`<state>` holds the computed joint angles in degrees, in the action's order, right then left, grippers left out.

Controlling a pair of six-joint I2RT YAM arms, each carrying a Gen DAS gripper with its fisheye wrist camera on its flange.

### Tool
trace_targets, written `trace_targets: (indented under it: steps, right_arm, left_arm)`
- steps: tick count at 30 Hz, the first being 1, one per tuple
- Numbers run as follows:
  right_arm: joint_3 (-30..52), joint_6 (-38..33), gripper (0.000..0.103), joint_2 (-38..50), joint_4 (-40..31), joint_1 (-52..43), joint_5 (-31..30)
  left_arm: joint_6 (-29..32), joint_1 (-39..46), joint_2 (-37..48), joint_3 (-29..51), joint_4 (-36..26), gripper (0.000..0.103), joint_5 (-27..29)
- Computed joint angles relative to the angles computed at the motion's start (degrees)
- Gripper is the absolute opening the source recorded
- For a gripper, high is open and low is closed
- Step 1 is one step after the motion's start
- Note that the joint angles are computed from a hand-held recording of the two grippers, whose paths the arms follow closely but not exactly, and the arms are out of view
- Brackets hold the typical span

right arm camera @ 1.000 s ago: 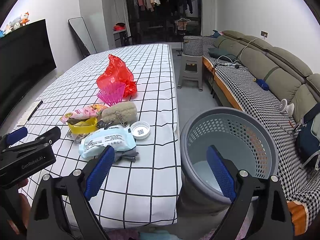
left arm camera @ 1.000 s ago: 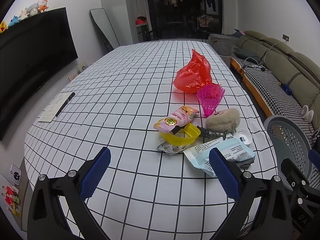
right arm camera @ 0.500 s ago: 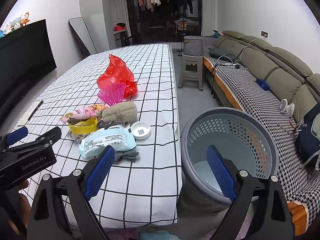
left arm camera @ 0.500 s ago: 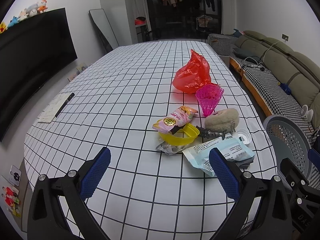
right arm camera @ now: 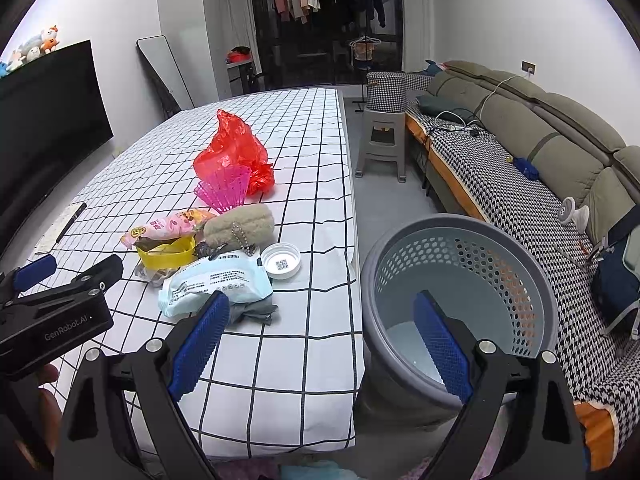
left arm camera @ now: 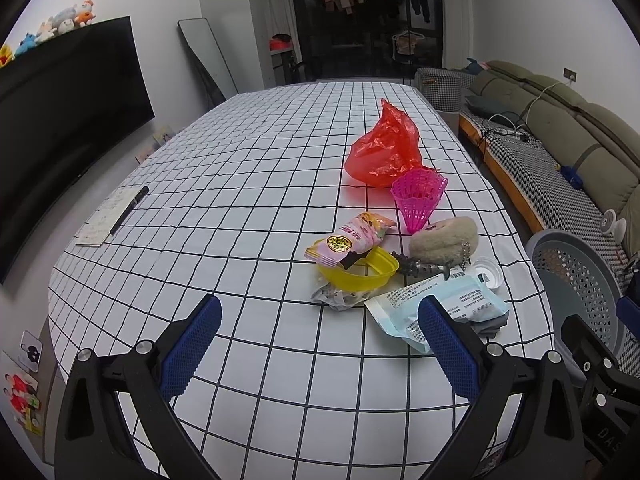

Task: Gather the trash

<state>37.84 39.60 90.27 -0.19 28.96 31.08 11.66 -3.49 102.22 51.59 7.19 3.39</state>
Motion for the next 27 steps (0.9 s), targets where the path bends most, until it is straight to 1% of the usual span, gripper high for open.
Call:
trace_targets:
  steps: [22,27]
  right_arm:
    - [0.1,-0.1,0.089,0.2,-0.1,-0.1,-0.3]
    - [1.2,-0.4,0.089,2.3,0.6,-1.1,-2.8]
  left_arm:
    - [-0.1,-0.2,0.4,0.0,0.3,0.097,-0.2]
    - [0.6,0.9,1.4,0.6,0.5,0.097,0.2]
